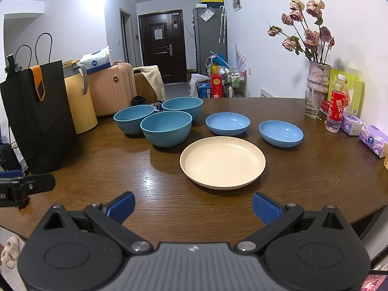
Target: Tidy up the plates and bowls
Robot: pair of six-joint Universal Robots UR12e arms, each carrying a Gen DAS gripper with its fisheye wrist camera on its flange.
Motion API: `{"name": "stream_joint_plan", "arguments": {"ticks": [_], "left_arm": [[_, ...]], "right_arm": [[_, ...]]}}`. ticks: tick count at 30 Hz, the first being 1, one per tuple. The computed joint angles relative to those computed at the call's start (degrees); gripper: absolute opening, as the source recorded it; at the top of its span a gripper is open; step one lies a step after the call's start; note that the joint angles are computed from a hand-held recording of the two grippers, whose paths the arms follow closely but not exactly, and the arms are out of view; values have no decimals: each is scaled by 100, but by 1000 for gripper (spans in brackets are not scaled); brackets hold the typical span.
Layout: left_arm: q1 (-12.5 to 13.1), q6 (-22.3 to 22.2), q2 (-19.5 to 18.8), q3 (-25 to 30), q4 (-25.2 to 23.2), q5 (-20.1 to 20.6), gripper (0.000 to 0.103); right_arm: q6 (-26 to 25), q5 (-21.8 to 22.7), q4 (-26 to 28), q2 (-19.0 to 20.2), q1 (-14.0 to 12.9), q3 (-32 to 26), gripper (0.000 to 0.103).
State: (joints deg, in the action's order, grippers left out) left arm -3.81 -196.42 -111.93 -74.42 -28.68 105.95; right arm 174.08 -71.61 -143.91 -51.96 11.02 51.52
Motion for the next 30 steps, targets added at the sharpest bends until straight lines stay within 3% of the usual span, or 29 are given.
{"name": "stream_joint_plan", "arguments": {"ticks": [30], "left_arm": [[40, -14, 57, -121, 102, -36, 103]], "right_arm": [[53, -89, -36, 38, 75, -71, 103]]}}
